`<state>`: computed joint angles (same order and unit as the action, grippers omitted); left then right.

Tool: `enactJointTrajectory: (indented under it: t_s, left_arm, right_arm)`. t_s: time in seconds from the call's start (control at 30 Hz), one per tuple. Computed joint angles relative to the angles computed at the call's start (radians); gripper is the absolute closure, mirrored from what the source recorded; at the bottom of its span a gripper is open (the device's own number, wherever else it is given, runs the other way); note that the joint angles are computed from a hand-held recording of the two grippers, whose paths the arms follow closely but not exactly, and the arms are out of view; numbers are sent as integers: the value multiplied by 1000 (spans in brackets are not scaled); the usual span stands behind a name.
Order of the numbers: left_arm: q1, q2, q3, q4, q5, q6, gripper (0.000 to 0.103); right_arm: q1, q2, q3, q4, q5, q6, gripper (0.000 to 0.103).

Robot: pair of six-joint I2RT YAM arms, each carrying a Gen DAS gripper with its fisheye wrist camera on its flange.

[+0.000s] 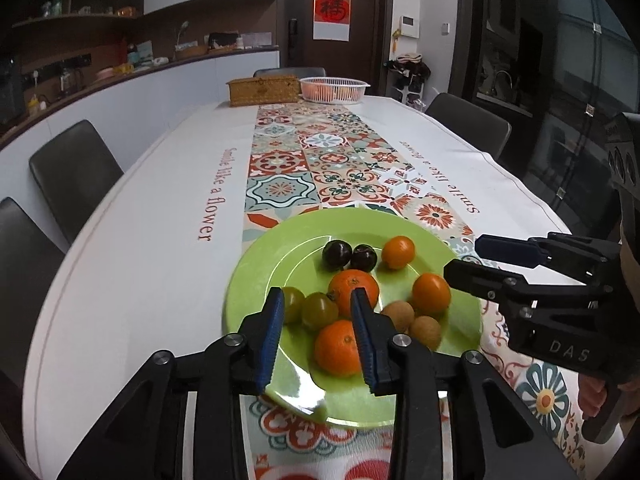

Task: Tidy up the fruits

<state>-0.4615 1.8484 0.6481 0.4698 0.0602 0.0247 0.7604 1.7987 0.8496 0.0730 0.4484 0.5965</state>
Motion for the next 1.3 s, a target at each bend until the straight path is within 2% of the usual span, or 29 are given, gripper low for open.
enactJointTrajectory:
  t_s: [0.13, 0.2, 0.27, 0.4, 0.47, 0.57, 0.67, 0.8, 0.87, 0.93, 1.07, 1.3]
  left_arm:
    - [-33, -111, -77, -15, -60, -23, 61]
    - [-50, -167, -110, -24, -88, -40, 53]
    - [-73, -238, -154, -30, -119, -56, 50]
    - [-131, -377, -222, -66, -196, -76, 36]
    - [-156, -453, -262, -79, -222, -87, 29]
    - [-207, -562, -309, -115, -289, -106, 19]
    - [-269, -690, -350, -186, -360, -128, 11]
    - [-351, -854, -389, -303, -437, -176, 2]
    - [-396, -918, -398, -364, -480, -209, 1]
    - [-448, -973, -403, -426, -533, -242, 1]
    - [-552, -1083, -413, -554, -617, -318, 0]
    - [-713, -1187, -408, -737, -729, -457, 0]
  right_arm:
    - [44, -62, -34, -39, 49, 41, 58]
    - [71, -103, -56, -64, 84, 69, 56]
    - [105, -145, -75, -97, 125, 104, 50]
    - [185, -231, -99, -189, 217, 175, 49]
    - [234, -278, -108, -251, 263, 225, 49]
    - [299, -321, -100, -349, 325, 298, 42]
    - [381, -351, -83, -470, 396, 399, 41]
    - [488, -365, -46, -650, 477, 558, 34]
    - [547, -351, -11, -770, 512, 664, 32]
    - [596, -342, 14, -856, 536, 749, 26]
    - [701, -288, 88, -1079, 572, 962, 24]
    - [824, -221, 156, -1282, 558, 1200, 23]
